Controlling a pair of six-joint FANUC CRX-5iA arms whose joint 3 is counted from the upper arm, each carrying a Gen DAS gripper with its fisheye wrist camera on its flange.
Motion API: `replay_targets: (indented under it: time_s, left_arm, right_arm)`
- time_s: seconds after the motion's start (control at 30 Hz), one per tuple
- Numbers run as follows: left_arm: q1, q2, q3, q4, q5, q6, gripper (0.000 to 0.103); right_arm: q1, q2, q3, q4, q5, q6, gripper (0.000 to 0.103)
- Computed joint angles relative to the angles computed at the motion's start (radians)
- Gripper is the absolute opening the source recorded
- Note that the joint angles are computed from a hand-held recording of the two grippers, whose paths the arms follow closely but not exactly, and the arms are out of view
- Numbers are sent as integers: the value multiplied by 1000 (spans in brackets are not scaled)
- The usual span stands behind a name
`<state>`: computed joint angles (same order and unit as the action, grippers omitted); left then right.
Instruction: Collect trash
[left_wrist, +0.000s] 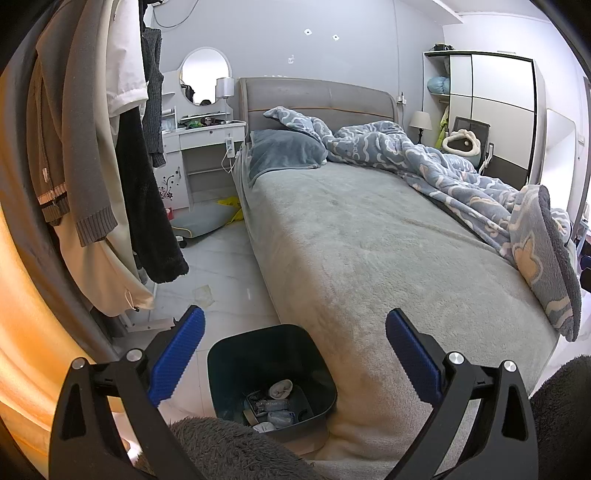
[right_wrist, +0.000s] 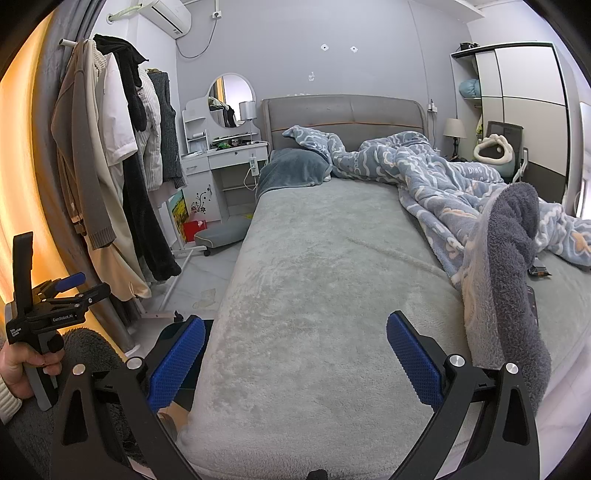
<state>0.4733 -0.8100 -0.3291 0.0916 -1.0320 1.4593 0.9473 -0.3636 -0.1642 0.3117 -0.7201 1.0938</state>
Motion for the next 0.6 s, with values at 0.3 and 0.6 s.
replay_targets:
  time_s: [0.3, 0.6]
  left_arm:
    - [-10, 4, 7, -12, -7, 21, 100]
    - [-12, 4, 8, -15, -7, 23, 100]
  right_arm:
    - [-1, 0, 1, -3, 0, 4, 100]
    - [-2, 1, 3, -5, -1, 6, 100]
